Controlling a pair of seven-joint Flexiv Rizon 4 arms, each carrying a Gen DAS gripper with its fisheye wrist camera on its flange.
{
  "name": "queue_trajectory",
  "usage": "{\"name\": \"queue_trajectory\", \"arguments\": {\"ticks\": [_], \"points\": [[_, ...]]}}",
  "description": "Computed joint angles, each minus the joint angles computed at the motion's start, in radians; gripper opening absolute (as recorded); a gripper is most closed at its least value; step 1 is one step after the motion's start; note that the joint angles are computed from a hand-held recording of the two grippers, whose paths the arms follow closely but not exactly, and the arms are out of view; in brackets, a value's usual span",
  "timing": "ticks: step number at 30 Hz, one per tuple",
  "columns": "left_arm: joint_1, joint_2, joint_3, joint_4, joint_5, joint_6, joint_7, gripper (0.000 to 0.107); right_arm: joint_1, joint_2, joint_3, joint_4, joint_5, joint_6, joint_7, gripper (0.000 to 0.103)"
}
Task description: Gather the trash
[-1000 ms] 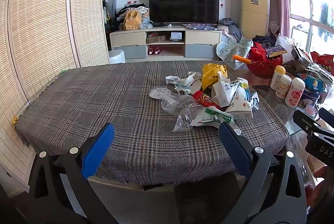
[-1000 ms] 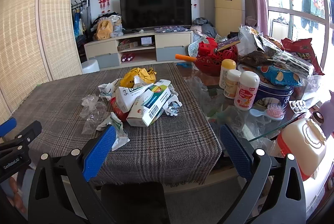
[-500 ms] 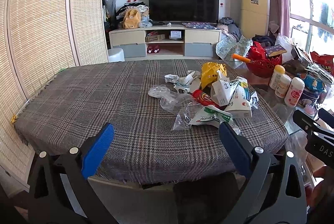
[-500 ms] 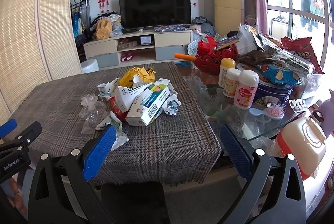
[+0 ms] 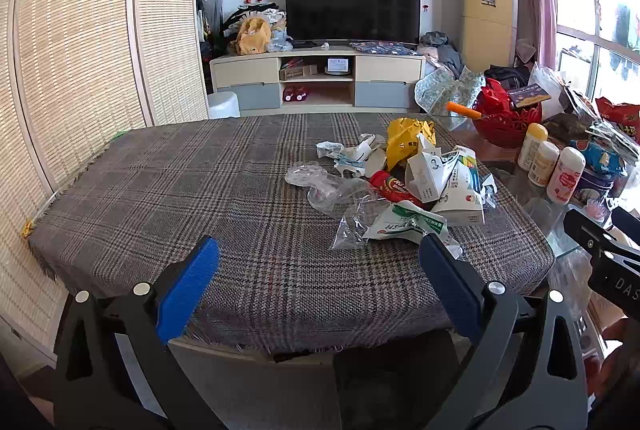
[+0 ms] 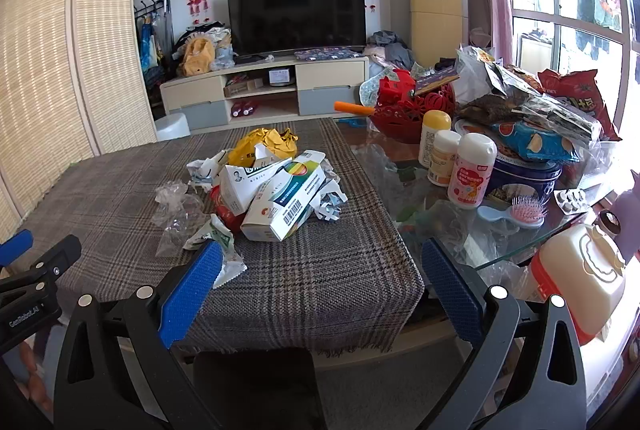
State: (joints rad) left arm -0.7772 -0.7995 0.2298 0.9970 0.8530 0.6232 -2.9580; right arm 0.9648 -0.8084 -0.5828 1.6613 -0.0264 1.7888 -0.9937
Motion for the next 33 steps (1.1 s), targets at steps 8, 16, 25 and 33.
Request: {"name": "queue_trajectory", "arguments": {"ticks": [8, 16, 25, 33], "points": [[0.002, 0.001, -0.001, 0.003, -0.001, 0.002, 0.000, 0.095, -0.001, 0.000, 0.005, 0.001, 0.001, 0.000, 0.000, 0.100], [0.002, 0.002, -0.002, 0.004, -0.002, 0.001, 0.001, 0.095, -0.008, 0.000, 0.011, 0.000, 0.002, -0.002, 0.002, 0.100], [0.002, -0.001, -0.001, 0.004, -0.002, 0.001, 0.001, 0.095, -0.025, 0.005, 0.028, -0.004, -0.012, -0.008, 0.004, 0.100], [0.013, 0.000, -0.007, 0.010, -0.011, 0.012, 0.008, 0.095, -0.047, 0.011, 0.055, -0.010, -0.033, -0.022, 0.013, 0.100]]}}
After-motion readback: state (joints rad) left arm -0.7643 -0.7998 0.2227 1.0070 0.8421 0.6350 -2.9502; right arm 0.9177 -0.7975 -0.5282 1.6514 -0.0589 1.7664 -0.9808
